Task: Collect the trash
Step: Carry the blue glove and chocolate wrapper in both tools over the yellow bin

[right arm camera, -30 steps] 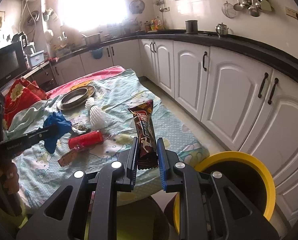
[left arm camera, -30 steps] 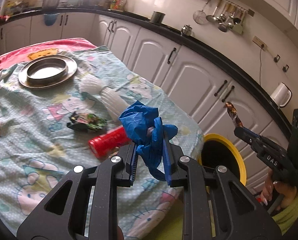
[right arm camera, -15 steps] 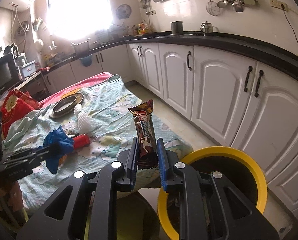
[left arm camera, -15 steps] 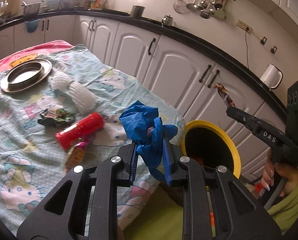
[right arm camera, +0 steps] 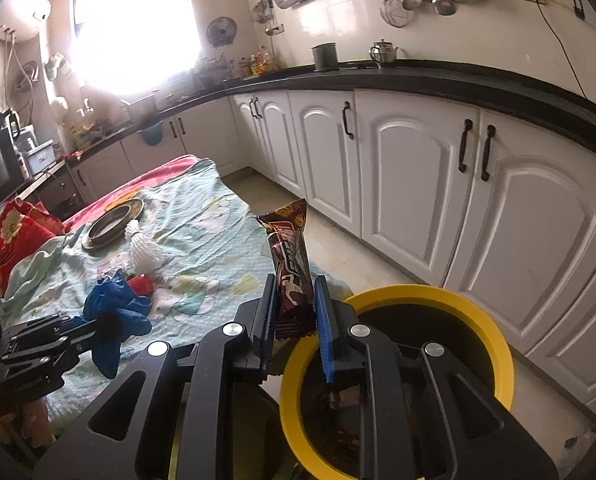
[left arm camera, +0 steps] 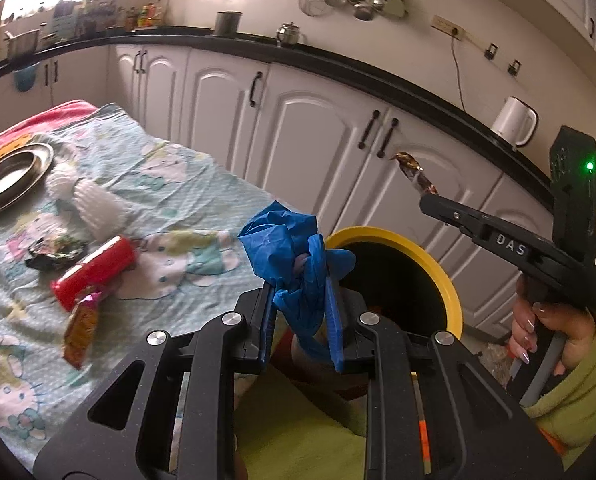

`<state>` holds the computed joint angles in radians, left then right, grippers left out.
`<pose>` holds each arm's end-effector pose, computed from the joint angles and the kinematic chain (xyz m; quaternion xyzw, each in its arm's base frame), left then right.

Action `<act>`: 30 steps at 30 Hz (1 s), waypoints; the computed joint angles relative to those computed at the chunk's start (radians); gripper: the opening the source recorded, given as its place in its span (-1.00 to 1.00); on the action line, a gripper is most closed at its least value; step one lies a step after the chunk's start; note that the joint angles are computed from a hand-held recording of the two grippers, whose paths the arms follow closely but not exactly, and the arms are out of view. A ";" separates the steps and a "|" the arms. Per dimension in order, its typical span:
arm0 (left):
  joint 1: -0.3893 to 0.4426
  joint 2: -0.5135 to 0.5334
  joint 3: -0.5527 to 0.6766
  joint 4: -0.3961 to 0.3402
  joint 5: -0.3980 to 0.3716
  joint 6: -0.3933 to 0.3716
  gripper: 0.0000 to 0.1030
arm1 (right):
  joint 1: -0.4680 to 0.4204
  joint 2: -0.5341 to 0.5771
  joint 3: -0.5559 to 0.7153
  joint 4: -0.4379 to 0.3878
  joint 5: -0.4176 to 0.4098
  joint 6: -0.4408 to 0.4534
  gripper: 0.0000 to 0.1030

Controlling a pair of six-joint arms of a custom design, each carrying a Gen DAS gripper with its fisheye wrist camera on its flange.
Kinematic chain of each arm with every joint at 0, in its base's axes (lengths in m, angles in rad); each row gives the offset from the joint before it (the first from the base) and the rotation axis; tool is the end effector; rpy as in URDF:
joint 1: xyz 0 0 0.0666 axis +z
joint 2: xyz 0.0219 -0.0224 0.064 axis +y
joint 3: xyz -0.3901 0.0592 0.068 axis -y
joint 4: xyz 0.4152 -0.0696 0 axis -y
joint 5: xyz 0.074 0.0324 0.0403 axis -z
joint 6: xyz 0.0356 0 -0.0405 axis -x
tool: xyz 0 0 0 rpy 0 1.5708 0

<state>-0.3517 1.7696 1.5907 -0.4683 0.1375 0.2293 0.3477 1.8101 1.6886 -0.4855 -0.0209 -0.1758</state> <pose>0.6189 -0.2327 0.3597 0.0852 0.8896 -0.1862 0.4083 0.6415 0.2329 0.3805 -0.0809 0.8824 0.1289 0.4453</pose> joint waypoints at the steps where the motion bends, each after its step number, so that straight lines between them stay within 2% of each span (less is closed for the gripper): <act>1: -0.006 0.006 0.006 -0.003 0.000 -0.006 -0.70 | -0.004 -0.003 -0.006 0.002 0.001 -0.002 -0.65; 18: -0.078 0.099 0.101 -0.056 0.024 -0.102 -0.70 | -0.072 -0.032 -0.088 0.015 0.010 -0.042 -0.65; 30: -0.114 0.183 0.194 -0.106 0.045 -0.170 -0.68 | -0.114 -0.028 -0.129 0.008 -0.014 -0.060 -0.65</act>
